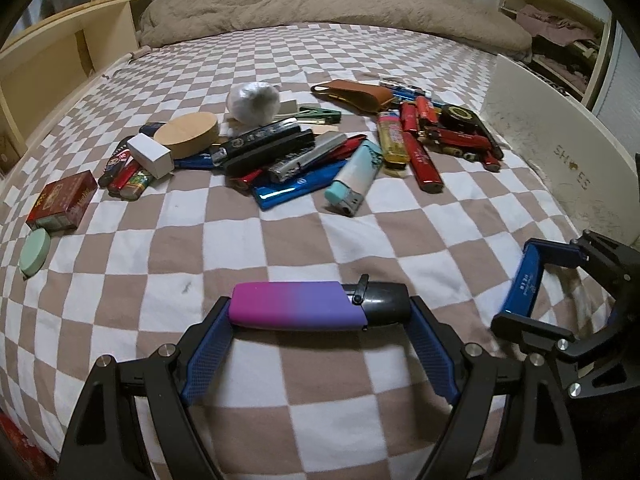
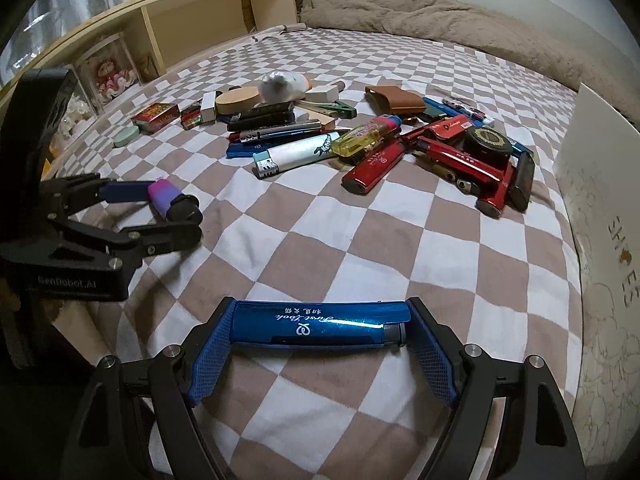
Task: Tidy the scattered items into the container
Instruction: 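Carry the vape in the left tool and lighter in the right tool over the white box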
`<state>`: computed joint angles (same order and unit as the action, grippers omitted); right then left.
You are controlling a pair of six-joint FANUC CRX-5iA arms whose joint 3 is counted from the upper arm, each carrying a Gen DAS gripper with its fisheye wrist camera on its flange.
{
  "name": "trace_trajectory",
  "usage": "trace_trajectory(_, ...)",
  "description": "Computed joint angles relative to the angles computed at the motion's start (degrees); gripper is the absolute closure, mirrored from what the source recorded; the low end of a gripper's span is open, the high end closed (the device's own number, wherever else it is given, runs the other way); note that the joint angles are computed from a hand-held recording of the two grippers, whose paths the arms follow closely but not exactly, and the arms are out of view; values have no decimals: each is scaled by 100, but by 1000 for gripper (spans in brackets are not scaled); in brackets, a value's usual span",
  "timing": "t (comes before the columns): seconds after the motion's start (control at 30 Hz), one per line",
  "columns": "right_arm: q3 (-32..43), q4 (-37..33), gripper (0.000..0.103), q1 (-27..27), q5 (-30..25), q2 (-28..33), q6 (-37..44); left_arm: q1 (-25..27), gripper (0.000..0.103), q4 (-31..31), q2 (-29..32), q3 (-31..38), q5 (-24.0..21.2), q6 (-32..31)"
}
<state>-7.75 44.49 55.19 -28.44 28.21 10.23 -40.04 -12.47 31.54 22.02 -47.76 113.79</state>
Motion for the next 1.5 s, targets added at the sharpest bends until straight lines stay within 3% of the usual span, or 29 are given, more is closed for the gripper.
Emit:
trace_trajectory(0.23,-222,206,20,-20,89,-158,-421,-135,18,-240,-94,-24,49,319)
trace_trajectory(0.63,-776,2055,20,-259,112,-684,-2016,-339,18,-474,-250,114,248,611)
trace_trajectory(1.0,-1295,3218,20,-474,-438,-1269,-3124,-463,18,-533,-130,563,489,890)
trace_trajectory(1.5,-1835,3118,20,-635,-1212,-2115,-2799,-785,18,-428,528,1919,392,365)
